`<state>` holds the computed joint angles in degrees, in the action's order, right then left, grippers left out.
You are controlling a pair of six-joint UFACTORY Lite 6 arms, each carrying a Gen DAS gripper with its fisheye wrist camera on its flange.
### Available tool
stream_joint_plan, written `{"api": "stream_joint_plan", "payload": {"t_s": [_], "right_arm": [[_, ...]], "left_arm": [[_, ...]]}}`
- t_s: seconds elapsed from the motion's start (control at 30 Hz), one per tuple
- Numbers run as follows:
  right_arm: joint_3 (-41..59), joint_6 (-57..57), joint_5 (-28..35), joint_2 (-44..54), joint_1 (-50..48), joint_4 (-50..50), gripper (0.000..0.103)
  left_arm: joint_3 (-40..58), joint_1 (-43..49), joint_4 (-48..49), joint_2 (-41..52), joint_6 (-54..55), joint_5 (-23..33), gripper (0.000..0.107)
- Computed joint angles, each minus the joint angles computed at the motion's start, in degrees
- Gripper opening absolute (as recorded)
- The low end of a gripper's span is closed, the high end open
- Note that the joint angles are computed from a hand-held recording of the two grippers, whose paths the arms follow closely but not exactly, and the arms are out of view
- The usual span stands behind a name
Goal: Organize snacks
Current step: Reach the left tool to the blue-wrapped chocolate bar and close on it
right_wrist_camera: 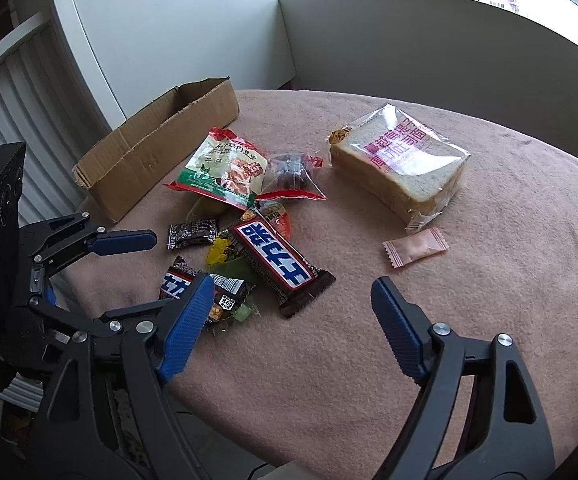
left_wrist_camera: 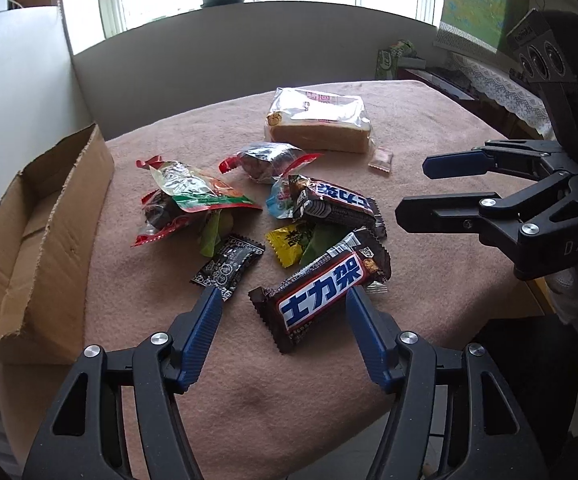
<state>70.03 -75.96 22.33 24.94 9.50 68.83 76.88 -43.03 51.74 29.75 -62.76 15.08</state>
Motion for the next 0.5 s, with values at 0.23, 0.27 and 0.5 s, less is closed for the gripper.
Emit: {"api": "stream_joint_plan", "payload": {"t_s": [0.23, 0.27, 0.5], "right_arm": [[15.4, 12.0, 6.1, 12.8, 0.9, -12.6, 0.071], [16.5, 12.4, 6.6, 13.8, 1.0, -13.0, 0.069], [23.0, 14.9, 10.8, 19.1, 0.1, -12.8, 0.05]], "left_arm": [[6.5, 1.4, -16.5, 5.5, 19.3, 0.5, 0.064], [7.0, 1.5, -17.2, 6.1, 20.0, 0.4, 0.063], [6.9, 2.5, -25.6, 6.8, 26.6, -2.6, 0.046]]}}
